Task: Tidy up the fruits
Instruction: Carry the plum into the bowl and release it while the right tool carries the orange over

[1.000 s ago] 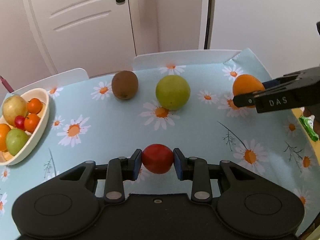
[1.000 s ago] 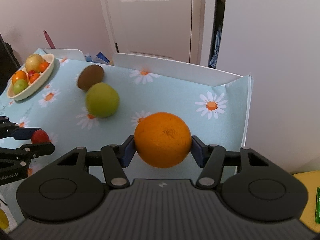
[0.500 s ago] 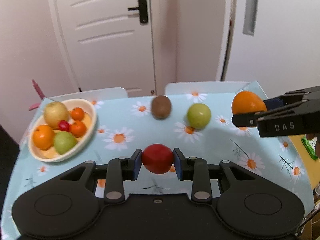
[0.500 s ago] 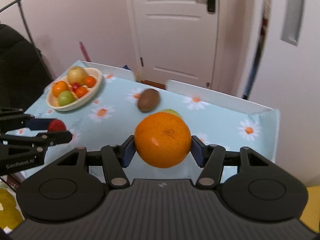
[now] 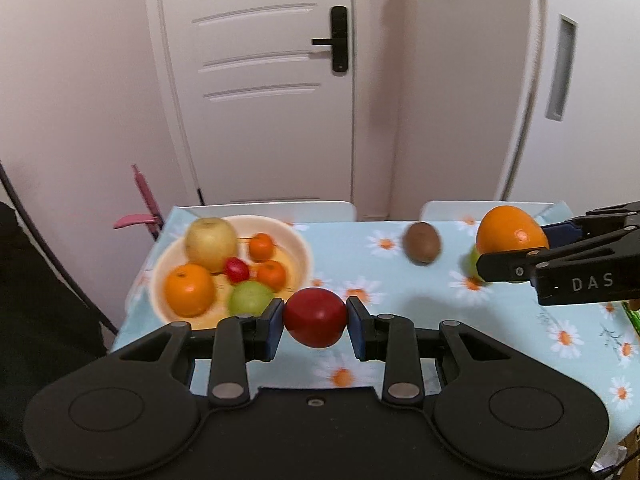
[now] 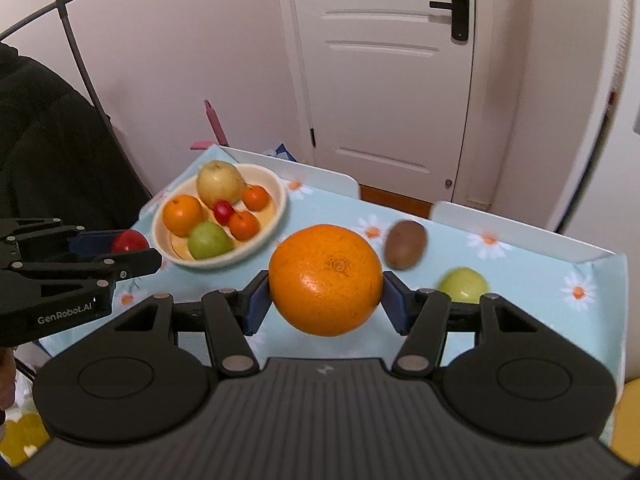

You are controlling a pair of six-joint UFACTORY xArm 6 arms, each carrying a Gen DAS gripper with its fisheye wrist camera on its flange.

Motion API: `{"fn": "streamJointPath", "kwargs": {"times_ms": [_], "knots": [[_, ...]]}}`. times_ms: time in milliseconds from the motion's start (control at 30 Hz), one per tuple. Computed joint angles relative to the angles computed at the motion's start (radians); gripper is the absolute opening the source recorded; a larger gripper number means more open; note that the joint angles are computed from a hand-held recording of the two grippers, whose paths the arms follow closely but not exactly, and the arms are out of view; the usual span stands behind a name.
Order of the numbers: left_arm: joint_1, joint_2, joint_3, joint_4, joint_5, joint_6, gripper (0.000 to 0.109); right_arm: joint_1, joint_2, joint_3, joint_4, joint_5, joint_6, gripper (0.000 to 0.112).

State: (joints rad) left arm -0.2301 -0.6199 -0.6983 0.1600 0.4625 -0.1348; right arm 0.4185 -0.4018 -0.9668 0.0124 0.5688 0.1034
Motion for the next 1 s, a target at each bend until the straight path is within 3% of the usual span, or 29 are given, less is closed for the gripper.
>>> {"fn": "streamJointPath", "kwargs": {"times_ms": [267, 567, 833, 1000], "knots": [[0.150, 0.070, -0.037, -0.257, -0.039, 0.359, 0.037, 0.094, 0.160, -0.140, -0.167, -0.005, 0.242, 0.073], [0.221, 0.237, -0.154, -0.553, -0.034, 0.764, 0.037, 0.141, 0.316, -0.271, -0.318, 0.026, 0.467, 0.073], [0.237, 0.421, -0.291, -0.696, 0.015, 0.961, 0.037, 0.161, 0.432, -0.376, -0.417, 0.085, 0.607, 0.073], [0.243, 0.494, -0.351, -0.710, 0.042, 0.996, 0.037, 0.164, 0.472, -0.414, -0.433, 0.105, 0.636, 0.073]]}}
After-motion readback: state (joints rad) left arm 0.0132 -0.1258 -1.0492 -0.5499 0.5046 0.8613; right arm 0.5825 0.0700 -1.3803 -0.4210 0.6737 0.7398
